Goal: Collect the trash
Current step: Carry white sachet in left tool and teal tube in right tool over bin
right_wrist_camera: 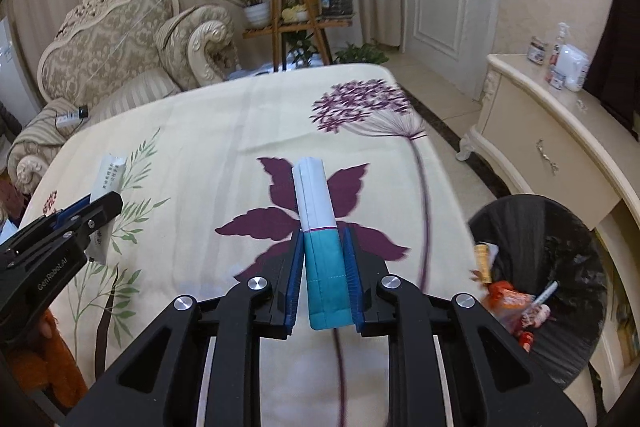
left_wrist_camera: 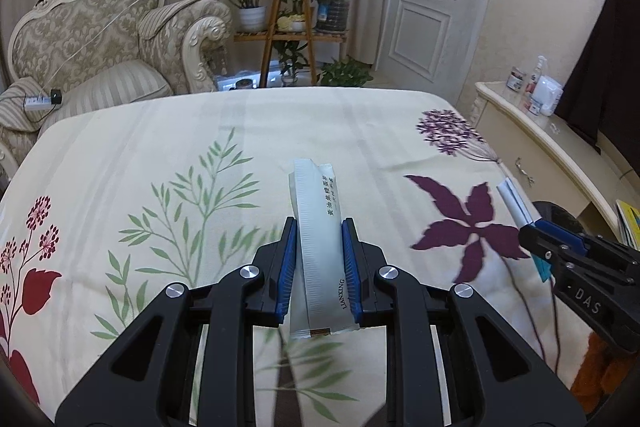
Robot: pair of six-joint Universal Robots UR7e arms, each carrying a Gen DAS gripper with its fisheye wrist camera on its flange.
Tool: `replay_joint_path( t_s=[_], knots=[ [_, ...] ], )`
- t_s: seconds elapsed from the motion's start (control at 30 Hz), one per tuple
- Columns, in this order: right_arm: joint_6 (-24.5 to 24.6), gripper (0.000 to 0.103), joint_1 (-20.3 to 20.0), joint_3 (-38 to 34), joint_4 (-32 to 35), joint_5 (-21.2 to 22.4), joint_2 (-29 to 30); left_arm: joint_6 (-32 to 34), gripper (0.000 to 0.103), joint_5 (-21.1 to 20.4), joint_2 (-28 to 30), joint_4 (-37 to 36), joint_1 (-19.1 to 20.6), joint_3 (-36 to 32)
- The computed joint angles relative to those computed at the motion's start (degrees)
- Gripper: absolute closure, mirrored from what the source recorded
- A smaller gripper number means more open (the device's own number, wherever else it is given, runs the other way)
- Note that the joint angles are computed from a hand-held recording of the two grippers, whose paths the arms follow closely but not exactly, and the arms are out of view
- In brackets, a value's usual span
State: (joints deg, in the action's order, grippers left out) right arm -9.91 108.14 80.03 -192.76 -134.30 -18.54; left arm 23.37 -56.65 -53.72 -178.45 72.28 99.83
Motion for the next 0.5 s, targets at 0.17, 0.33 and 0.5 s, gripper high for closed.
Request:
replay_joint_path(
  t_s=[0.17,0.33,0.5],
  knots=[
    [0.6,0.082,-0.1,5.0,-4.4,-1.0,-2.7,0.0,0.081,-0.8,-0.6,-0.8,-1.6,2.2],
    [1.5,0.082,-0.6,9.0,-7.8,-2.3,-4.7,0.1,0.081,-1.8,-0.5,-1.2,-3.2,3.9],
    [1.5,0.082,-1.0,13.2,-12.2,-4.2,-6.9,0.4,0.081,-3.2,0.4,-1.5,-5.0,5.1]
  ],
)
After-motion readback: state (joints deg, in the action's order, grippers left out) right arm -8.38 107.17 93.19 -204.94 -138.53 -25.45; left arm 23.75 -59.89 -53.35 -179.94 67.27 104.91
